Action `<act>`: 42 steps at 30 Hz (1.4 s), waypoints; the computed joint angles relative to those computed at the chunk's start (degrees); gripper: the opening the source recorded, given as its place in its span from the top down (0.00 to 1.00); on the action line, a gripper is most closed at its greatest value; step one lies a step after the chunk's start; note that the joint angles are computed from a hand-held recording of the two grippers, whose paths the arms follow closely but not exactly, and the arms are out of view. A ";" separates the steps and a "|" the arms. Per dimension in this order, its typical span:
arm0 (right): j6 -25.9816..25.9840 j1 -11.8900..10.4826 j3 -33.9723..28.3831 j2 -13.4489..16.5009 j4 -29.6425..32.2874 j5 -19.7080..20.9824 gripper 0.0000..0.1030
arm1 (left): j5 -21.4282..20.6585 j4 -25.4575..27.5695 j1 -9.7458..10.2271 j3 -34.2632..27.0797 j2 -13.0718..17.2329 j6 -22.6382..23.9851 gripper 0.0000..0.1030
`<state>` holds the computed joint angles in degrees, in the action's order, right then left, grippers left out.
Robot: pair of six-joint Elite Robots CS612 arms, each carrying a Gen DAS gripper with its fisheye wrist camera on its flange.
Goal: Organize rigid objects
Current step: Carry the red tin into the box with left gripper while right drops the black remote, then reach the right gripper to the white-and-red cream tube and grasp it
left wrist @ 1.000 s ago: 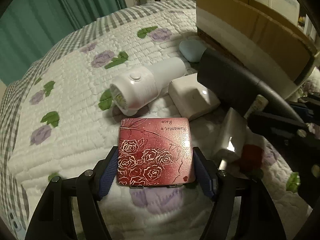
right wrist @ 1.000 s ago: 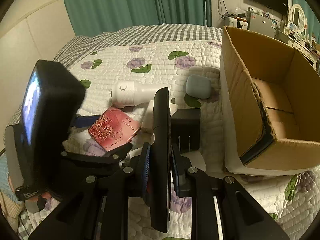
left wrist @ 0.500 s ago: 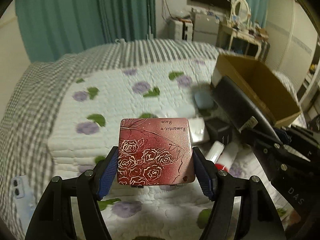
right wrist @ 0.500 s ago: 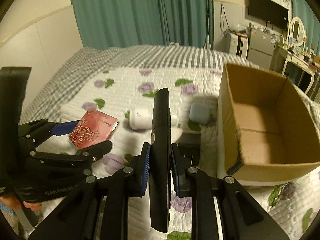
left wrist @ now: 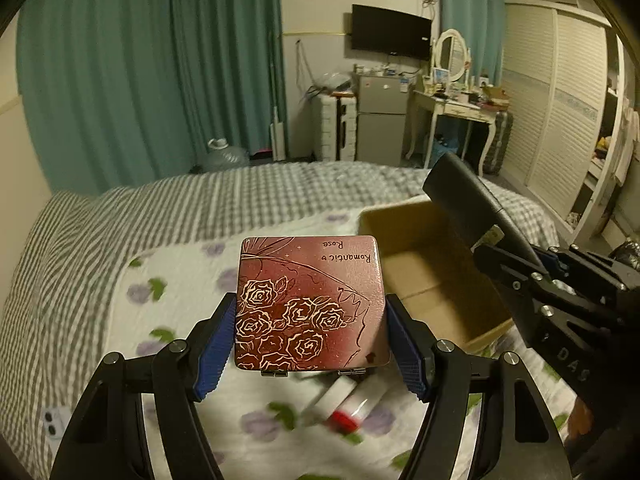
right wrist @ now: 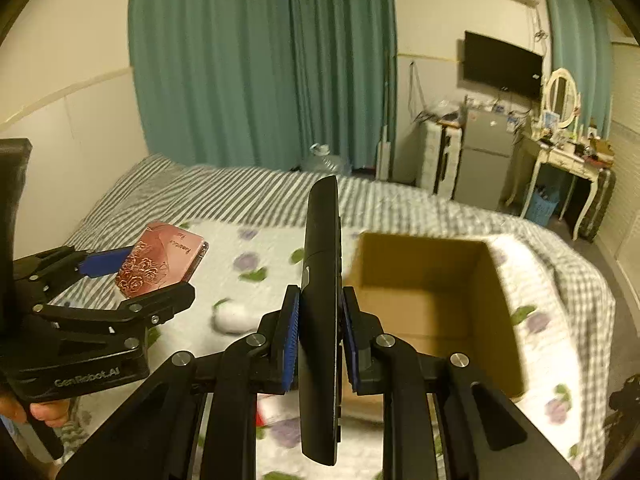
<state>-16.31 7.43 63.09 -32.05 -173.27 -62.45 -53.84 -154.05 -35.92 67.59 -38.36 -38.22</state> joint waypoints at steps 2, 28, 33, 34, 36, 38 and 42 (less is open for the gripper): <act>0.27 -0.51 -2.07 0.98 0.33 -0.46 0.82 | -0.96 0.20 0.26 -3.75 2.00 1.14 0.30; -0.23 -2.73 -29.20 16.83 19.80 -7.09 0.67 | -9.27 15.03 2.46 -34.75 21.10 8.03 0.28; 2.72 -3.02 -23.82 13.94 12.12 -9.08 0.38 | -7.51 13.11 2.15 -28.56 16.87 6.58 0.28; 2.83 -3.05 -22.54 13.10 11.46 -9.45 0.38 | -7.03 12.10 2.04 -26.61 15.64 6.35 0.28; 2.94 -3.06 -19.47 11.26 9.31 -10.26 0.38 | -5.89 9.57 1.73 -22.50 13.15 6.16 0.28; 3.40 -3.19 -15.54 8.83 7.38 -10.22 0.38 | -4.83 7.99 1.44 -19.00 10.84 6.03 0.28; 3.20 -3.14 -8.30 4.30 4.57 -10.06 0.36 | -2.12 4.88 0.69 -10.58 5.68 5.74 0.28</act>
